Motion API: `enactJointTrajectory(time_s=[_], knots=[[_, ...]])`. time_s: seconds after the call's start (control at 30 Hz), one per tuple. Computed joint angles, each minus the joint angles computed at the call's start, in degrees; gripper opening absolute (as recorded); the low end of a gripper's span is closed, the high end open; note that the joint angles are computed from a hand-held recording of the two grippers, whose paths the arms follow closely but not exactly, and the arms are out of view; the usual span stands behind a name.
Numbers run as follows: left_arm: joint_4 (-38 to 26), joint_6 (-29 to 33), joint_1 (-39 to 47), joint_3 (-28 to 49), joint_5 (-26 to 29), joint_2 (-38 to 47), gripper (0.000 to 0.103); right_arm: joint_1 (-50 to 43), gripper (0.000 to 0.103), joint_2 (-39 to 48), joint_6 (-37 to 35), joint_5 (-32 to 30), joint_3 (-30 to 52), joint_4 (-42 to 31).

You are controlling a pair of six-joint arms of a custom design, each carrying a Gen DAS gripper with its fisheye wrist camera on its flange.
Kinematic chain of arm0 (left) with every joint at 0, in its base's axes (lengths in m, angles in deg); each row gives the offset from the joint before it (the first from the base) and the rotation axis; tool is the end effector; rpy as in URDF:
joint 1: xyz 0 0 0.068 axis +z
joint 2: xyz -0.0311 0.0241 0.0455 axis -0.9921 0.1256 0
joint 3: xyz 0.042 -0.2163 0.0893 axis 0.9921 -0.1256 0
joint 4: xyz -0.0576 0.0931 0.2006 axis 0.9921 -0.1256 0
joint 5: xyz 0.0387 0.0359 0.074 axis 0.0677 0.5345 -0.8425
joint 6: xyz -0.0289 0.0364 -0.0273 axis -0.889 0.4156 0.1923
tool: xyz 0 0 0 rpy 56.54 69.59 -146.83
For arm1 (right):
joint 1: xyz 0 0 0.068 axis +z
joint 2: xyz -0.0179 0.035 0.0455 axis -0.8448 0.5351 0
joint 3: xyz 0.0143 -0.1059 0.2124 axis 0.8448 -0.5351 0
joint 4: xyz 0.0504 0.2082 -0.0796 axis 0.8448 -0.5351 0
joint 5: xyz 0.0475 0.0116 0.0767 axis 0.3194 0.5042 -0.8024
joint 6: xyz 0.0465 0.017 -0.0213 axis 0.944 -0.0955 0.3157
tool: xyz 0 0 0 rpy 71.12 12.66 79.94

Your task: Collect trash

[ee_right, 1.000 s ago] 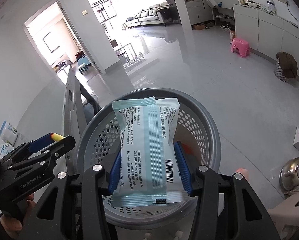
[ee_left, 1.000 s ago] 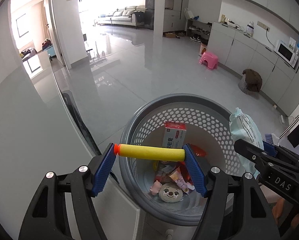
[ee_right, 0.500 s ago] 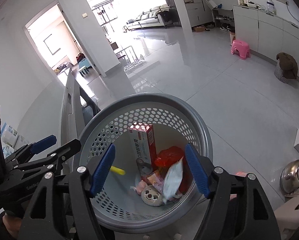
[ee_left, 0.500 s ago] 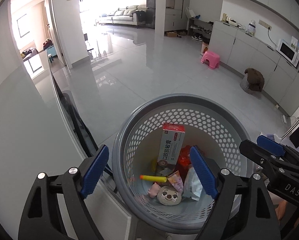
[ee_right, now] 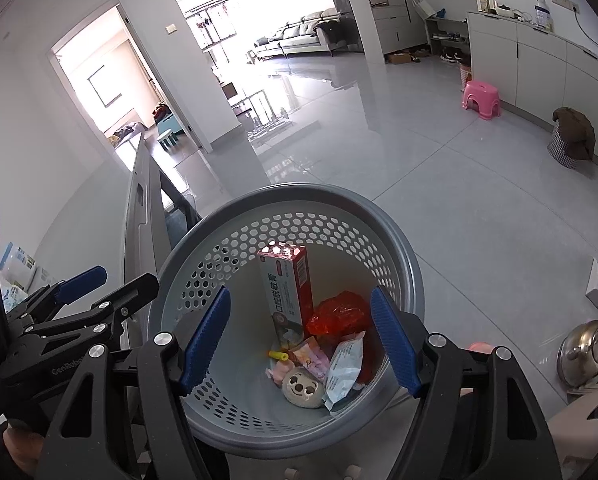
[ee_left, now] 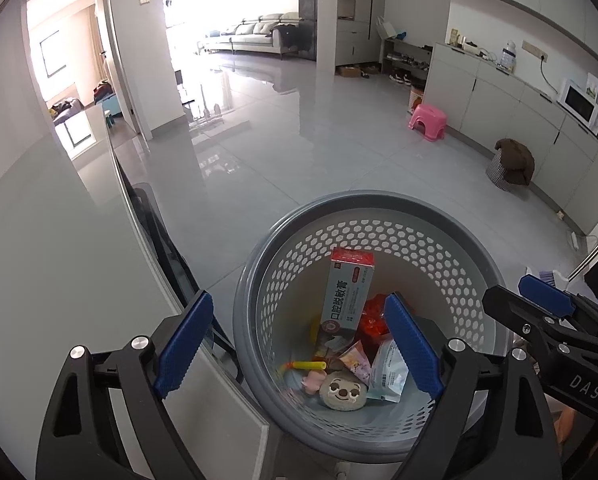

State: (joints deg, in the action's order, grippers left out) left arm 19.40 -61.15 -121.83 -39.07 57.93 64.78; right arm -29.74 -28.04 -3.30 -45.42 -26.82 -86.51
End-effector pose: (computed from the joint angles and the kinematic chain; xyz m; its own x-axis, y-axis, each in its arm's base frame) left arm 0.2011 -0.1542 0.1247 -0.7136 0.2935 -0.6361 0.3737 0.9275 0.0088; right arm 0.1135 0.0513 0.1056 -0.7162 0.3463 -0.6059 0.1880 0.9318 0.3104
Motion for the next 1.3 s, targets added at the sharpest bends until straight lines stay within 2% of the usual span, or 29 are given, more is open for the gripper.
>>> enactJointTrajectory(time_s=[0.6,1.3], knots=[[-1.57,-0.57,-0.63,-1.02,-1.68,-4.04,0.096,0.63,0.071,-1.86,0.74,1.46,0.81,-2.36],[-3.80,-0.93,-0.45,-2.59,-2.58,-8.43,0.097,5.26,0.078,-3.05,4.18,5.20,1.58,-4.63]])
